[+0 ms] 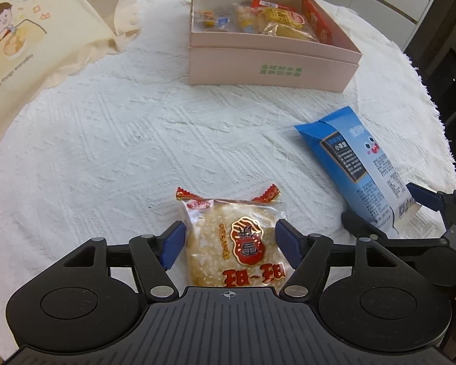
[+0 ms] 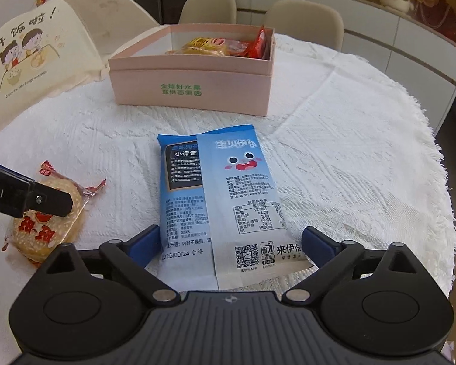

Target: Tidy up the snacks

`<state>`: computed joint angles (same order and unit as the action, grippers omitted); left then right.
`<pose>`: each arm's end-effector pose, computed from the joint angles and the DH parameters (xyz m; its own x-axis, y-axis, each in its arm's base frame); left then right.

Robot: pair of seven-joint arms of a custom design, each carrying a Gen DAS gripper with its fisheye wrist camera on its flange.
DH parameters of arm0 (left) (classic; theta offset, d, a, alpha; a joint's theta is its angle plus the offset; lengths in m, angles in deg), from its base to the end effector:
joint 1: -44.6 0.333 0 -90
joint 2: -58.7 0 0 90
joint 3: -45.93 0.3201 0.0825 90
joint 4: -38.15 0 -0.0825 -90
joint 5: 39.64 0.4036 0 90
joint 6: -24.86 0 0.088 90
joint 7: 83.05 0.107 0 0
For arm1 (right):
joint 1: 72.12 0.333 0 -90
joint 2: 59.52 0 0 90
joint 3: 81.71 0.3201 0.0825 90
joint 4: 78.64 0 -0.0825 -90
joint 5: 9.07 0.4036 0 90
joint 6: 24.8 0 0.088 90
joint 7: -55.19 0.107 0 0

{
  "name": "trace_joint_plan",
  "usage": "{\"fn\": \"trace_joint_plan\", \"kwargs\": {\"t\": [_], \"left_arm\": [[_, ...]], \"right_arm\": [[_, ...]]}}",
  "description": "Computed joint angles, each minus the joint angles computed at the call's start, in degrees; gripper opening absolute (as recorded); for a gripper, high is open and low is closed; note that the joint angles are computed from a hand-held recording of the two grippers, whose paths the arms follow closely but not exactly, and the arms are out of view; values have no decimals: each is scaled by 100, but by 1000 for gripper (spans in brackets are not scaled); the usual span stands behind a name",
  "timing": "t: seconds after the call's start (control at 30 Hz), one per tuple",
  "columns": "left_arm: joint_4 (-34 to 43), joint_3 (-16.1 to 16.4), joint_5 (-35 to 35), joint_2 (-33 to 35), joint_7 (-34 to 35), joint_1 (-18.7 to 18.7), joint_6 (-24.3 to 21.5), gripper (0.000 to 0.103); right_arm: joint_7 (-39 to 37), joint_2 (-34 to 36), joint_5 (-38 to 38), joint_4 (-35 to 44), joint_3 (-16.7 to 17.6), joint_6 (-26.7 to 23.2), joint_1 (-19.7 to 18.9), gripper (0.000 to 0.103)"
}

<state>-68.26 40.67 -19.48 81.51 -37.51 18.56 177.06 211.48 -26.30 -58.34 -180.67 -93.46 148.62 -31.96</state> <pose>0.5845 -0.3606 0.3407 -0.0531 -0.9949 0.0855 -0.9070 0.0122 -0.4210 0.5823 0.3996 0.2797 0.2446 -0.9693 -0.0245 -0.7193 -0.1645 -0.6749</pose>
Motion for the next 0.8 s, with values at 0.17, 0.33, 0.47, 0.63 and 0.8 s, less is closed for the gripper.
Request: {"fn": "trace_joint_plan", "kwargs": {"t": [0.17,0.33,0.47,0.63,0.8], "left_arm": [[-10,-246,-604,132,403,250,245,79],[-504,-328,-1059,-122,871,400,868,42],[-918,23,-860,-437,611,178,988,23],[-1298,-184,-1286,-653,680,445,1298,23],[-1401,-300,-1572,-742,945,523,1451,23]], "right_arm": [[445,36,-300,-1,-328,101,275,103],[152,-13,-136,-30,7,44,-16,103],[-848,-98,438,-67,733,-171,-618,103],[-2304,-212,1371,32,1423,-507,-1196,97],[-2886,100,1930,609,1424,-775,-1146,97]]}}
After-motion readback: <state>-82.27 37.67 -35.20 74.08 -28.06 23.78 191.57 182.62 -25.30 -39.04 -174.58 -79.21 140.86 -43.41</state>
